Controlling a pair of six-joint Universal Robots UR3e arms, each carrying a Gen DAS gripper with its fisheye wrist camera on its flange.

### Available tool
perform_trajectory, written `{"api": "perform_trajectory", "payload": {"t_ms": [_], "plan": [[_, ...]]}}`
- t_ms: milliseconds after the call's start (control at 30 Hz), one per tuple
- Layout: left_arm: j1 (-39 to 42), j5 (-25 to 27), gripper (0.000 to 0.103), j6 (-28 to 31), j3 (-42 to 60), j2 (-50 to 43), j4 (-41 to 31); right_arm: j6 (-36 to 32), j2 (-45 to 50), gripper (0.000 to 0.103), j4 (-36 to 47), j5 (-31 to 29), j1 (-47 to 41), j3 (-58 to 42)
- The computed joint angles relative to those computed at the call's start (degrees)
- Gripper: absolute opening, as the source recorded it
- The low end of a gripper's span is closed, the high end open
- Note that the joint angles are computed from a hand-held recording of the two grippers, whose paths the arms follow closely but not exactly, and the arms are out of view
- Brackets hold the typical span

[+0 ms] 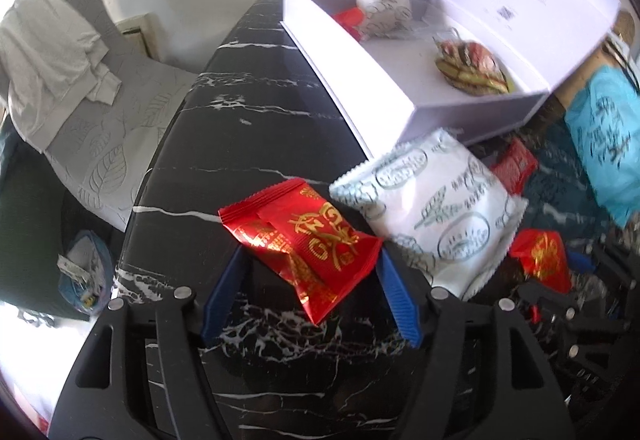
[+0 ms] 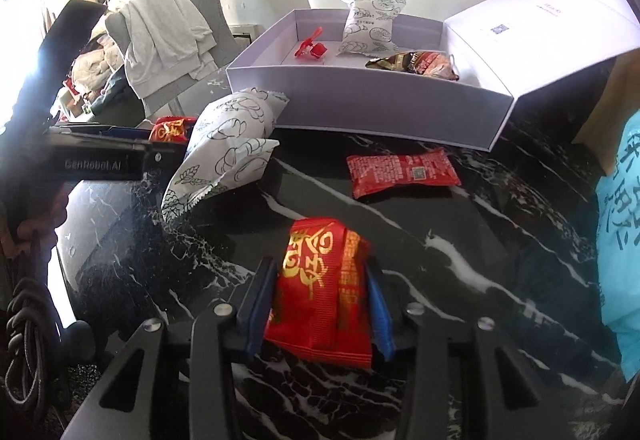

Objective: Organize objects
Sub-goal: 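Grasp a red candy packet with the left tool while the right tool grasps another red packet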

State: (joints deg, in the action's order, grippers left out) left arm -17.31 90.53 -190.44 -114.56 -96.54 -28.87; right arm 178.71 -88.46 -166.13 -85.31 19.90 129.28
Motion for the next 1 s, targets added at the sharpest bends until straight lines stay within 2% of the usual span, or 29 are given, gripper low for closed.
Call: {"api": "perform_trajectory", "payload": {"t_ms": [133, 400, 633, 800, 867, 1000], "plan": [[-0.31, 0.89, 0.066, 0.11, 0.32, 0.62, 0.15, -0.83, -0.07, 0.044, 0.58, -0.60, 0.65, -0.26], [-3.18, 5.64, 0.066, -0.65, 1.38, 2.03, 1.90, -0.83, -1.70, 0.044, -0.36, 1.88, -1.49, 1.96], [-2.84, 8.42, 0.066, -6.62, 8.69, -4.60, -5.97, -0.39, -1.99, 0.044, -0.87, 0.03, -0.96, 2.52], [-1.76, 5.74, 0.065, -6.89, 7.85, -5.14, -7.32, -0.34, -2.66, 0.044, -1.68, 0.47, -1.34, 3.65], [-2.85, 6.78, 0.060, -5.08, 7.10, -5.04, -6.11, -0.59, -2.66, 0.044, -2.06, 0.36, -1.25, 3.85], [-3.60, 6.95, 0.038, -4.60, 5.17, -4.03, -3.64, -0.61, -3.10, 0.042, -2.49, 0.64, -1.51, 4.41]]}}
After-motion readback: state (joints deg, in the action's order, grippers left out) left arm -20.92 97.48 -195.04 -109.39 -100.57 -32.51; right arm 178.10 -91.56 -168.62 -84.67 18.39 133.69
